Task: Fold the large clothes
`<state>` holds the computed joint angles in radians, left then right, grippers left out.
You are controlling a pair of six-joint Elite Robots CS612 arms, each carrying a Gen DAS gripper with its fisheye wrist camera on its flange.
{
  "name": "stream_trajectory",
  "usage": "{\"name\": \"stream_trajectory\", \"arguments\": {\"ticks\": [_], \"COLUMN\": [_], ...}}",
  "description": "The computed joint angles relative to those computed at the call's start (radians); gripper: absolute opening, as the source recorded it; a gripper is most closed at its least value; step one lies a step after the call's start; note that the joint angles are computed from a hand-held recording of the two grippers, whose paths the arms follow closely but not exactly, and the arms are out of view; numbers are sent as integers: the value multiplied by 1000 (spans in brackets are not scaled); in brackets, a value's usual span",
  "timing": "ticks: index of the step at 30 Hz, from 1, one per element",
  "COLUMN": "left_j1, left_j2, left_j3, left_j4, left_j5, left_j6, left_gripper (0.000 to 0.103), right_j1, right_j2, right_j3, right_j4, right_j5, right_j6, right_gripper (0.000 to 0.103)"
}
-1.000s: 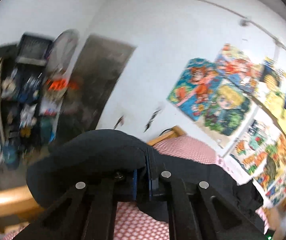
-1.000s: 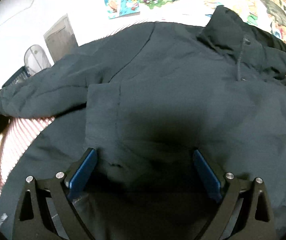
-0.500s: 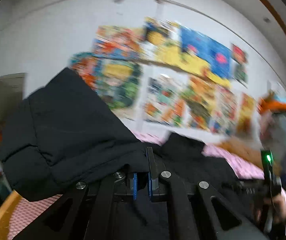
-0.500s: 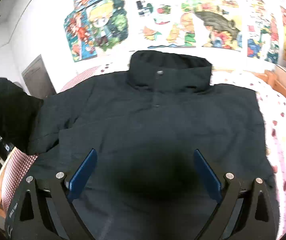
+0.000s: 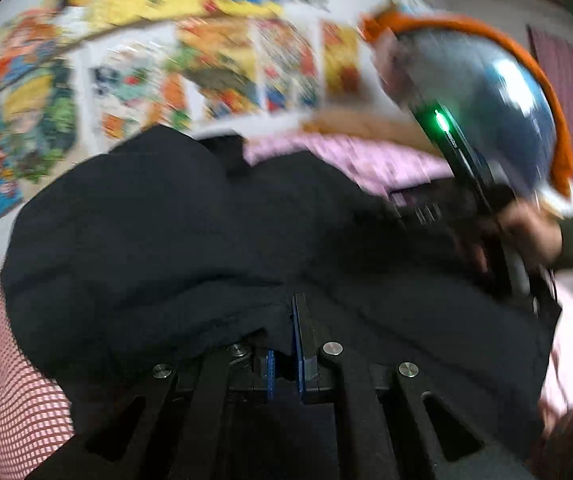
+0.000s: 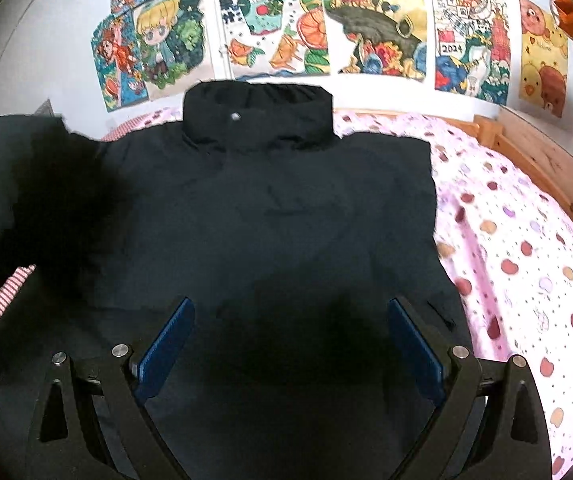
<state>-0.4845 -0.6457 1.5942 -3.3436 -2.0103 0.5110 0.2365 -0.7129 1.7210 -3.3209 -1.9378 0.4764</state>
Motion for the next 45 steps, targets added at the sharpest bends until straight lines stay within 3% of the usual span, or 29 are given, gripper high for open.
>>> {"name": "stream_trajectory", "arguments": {"ticks": [4, 9, 12, 14, 17, 21, 22, 26, 31, 35, 38, 42, 43, 45], "left_j1": [-25, -26, -10, 1, 21, 35, 34, 41, 53, 77, 83, 82, 82, 79], "left_j2": [-22, -40, -48, -49, -48, -34, -28, -9, 13, 37, 48, 53, 54, 55], "left_j3": [33, 55, 65, 65, 64, 50, 39, 7, -57, -112, -138, -144, -144, -141], "left_j4": [85, 164, 180, 174, 140, 68, 55, 15, 103, 202, 252, 248, 240, 209], "left_j5": [62, 66, 27, -8, -45, -9, 11, 100, 198, 171, 185, 217, 223, 246], "left_j6": [88, 148, 135, 117, 87, -10, -36, -209, -443, -588, -645, -677, -681, -687], "left_gripper": [10, 27, 43, 66, 68, 73, 75, 78, 79, 79, 79, 79, 79, 79], "right_j1": [-5, -6, -5, -3, -4, -27, -38, -68, -83, -93, -91, -72, -66, -46], "right_j2": [0, 6, 10, 13, 17, 21, 24, 50, 94, 143, 154, 128, 124, 110], "right_j3": [18, 21, 23, 26, 35, 61, 65, 73, 71, 57, 48, 33, 27, 17], "right_j4": [12, 16, -15, -53, -122, -215, -235, -314, -436, -560, -528, -349, -319, -250], "right_j5": [9, 18, 28, 39, 76, 203, 264, 436, 557, 637, 668, 640, 628, 574], "right_j6": [30, 54, 51, 49, 58, 125, 155, 279, 440, 586, 614, 498, 472, 415], "right_gripper": [94, 94, 94, 94, 94, 94, 94, 94, 95, 95, 95, 94, 92, 73]}}
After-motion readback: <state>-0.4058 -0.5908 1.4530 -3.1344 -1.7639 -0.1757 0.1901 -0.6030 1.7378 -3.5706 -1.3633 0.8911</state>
